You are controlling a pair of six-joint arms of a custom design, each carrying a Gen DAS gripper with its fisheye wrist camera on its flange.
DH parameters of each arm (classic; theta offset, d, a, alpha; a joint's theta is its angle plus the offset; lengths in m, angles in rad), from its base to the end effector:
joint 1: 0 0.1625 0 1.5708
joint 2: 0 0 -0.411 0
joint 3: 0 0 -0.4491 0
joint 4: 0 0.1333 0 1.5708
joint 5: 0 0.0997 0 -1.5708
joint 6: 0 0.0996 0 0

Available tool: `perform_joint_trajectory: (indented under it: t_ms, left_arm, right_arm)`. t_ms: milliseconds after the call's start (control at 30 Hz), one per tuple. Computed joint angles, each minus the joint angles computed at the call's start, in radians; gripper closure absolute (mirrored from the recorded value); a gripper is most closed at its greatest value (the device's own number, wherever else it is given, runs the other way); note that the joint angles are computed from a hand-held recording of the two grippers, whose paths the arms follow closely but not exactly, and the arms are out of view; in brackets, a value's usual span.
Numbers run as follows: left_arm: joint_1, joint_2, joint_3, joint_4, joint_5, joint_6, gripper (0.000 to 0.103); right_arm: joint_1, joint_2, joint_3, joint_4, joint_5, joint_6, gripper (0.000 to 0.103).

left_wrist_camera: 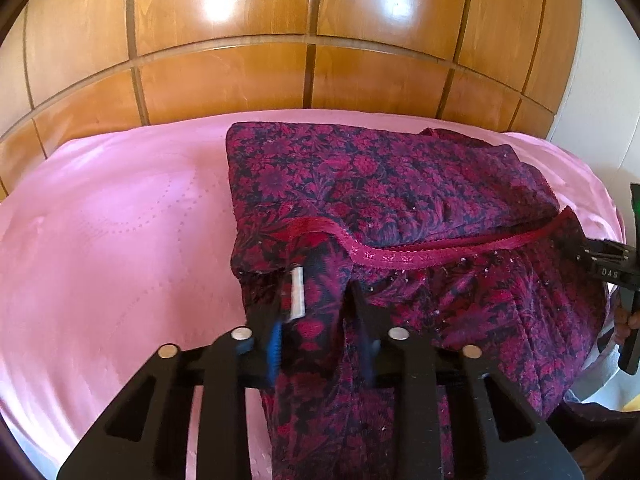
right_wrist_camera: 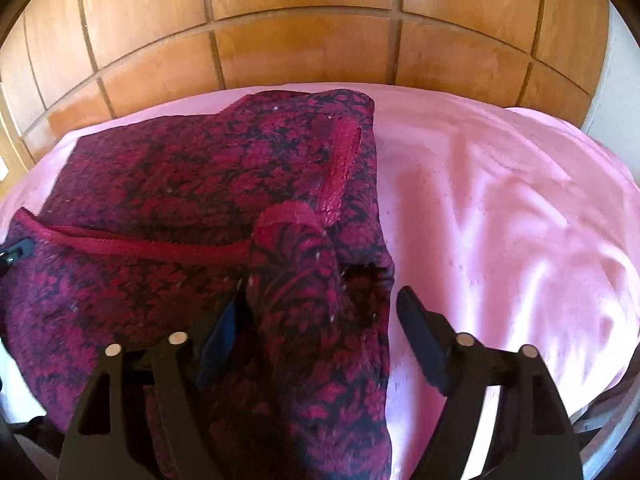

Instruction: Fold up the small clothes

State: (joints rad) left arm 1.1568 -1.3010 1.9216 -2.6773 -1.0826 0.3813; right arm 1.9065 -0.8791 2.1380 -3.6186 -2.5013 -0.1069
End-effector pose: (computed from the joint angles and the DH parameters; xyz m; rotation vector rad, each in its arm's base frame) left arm -0.0782 -0.6255 0.2662 0.8557 2.4501 -0.6524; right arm 0.2193 -0.4662 0.0804 0.0330 -2.1600 0.9956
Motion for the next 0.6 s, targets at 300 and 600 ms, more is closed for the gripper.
perform_joint_trajectory:
  t_ms: [300, 600]
  left_arm:
    - [-0.010, -0.086, 0.061, -0.046, -0.063, -0.014, 0.088]
    - [-0.025, -0.183, 0.072, -0.019, -0.163, -0.022, 0.089]
  right_arm:
    - [0.053, -0.025, 0.019, 0.089, 0.016, -0.060, 0.078]
    - [0.114, -0.162, 0.058, 0.155, 0.154, -0.051, 0.081]
